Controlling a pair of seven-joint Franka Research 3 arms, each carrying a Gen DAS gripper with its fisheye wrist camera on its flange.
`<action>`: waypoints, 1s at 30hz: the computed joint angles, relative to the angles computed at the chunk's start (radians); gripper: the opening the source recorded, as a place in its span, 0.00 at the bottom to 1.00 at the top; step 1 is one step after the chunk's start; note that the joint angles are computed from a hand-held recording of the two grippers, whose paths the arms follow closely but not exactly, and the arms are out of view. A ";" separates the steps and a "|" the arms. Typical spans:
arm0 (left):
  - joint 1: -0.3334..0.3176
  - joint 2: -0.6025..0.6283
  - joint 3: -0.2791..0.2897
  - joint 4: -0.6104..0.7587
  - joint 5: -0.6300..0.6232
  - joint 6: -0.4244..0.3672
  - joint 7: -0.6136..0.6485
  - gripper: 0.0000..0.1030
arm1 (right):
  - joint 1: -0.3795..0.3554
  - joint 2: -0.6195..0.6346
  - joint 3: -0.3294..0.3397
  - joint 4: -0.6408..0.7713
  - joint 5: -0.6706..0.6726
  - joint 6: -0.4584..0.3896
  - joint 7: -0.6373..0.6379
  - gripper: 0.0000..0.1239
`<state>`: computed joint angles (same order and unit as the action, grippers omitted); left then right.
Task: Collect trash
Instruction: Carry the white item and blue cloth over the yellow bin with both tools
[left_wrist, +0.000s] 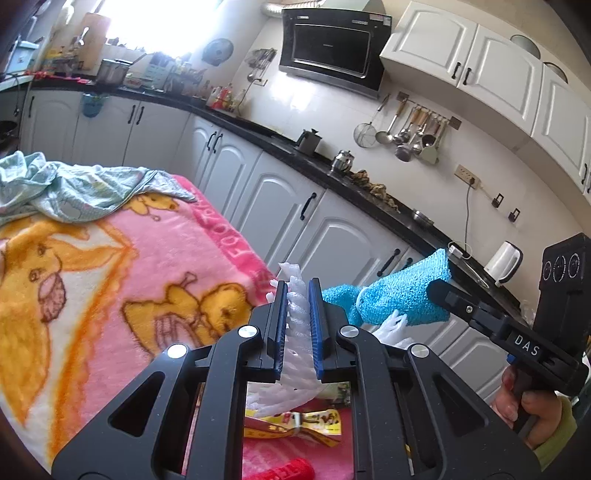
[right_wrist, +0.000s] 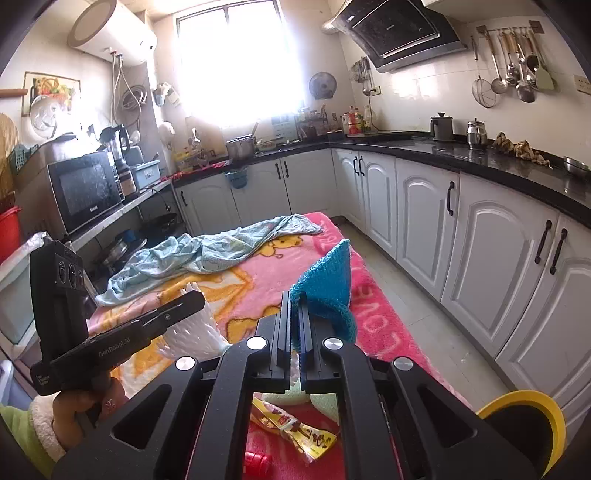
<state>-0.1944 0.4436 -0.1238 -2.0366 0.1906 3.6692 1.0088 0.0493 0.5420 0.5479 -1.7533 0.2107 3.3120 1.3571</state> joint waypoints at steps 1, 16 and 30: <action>-0.004 -0.002 0.002 -0.001 -0.002 0.001 0.004 0.07 | -0.033 -0.004 0.034 -0.017 -0.002 0.009 0.001 0.03; -0.007 -0.008 -0.020 0.002 0.041 -0.011 0.010 0.07 | -0.240 -0.139 0.169 -0.284 -0.131 0.133 0.191 0.03; -0.050 -0.018 -0.027 0.036 0.044 -0.022 0.046 0.07 | -0.350 -0.248 0.166 -0.378 -0.371 0.222 0.453 0.03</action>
